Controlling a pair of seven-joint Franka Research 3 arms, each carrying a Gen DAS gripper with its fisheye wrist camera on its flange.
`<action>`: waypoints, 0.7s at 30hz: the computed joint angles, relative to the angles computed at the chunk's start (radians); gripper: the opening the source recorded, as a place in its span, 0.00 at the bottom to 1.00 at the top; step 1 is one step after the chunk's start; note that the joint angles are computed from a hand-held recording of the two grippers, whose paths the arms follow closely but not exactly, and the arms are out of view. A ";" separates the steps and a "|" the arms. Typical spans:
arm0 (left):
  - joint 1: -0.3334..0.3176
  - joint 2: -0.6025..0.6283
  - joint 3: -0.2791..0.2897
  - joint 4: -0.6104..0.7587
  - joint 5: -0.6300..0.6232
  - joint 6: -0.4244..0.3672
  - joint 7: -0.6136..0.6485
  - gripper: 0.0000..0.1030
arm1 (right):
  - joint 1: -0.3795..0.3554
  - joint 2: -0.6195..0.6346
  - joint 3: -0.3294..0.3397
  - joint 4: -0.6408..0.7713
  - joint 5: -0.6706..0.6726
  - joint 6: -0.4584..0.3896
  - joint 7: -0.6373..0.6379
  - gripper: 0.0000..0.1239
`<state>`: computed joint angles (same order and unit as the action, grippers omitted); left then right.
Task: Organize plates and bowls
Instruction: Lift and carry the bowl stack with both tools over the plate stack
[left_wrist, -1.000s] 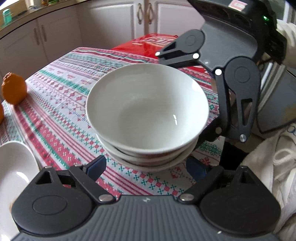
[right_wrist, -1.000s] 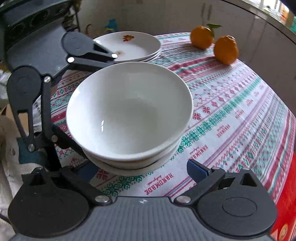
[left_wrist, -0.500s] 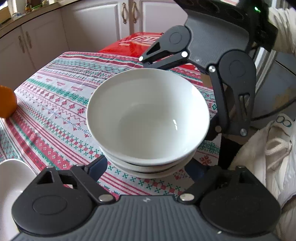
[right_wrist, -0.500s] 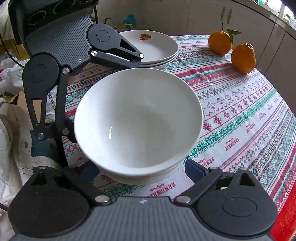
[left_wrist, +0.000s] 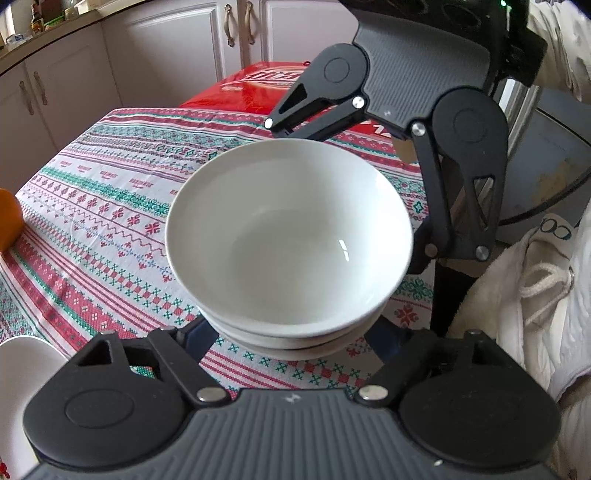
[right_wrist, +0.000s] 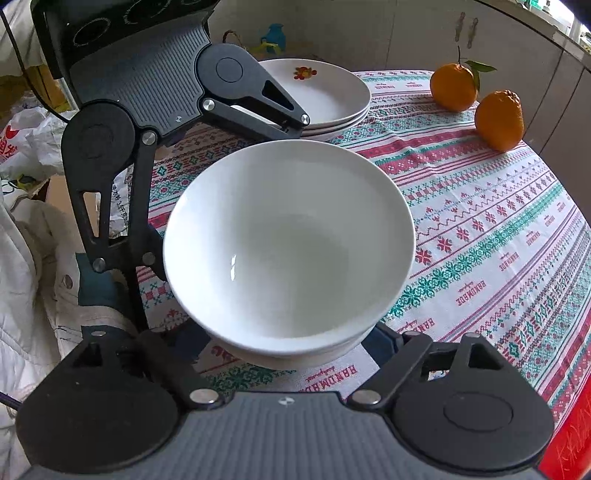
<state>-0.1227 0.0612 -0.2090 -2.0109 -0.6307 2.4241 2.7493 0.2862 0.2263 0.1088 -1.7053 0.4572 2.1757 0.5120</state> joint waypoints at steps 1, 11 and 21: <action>0.000 0.002 0.000 0.002 0.003 -0.002 0.000 0.81 | 0.000 -0.001 0.000 0.000 -0.001 -0.001 0.001 0.73; 0.002 0.005 -0.002 0.010 0.014 -0.010 -0.005 0.81 | 0.000 0.000 0.000 -0.001 0.005 0.001 0.004 0.73; -0.001 -0.033 0.007 -0.022 -0.008 0.001 -0.016 0.81 | 0.006 -0.002 0.003 0.014 -0.003 -0.010 0.008 0.72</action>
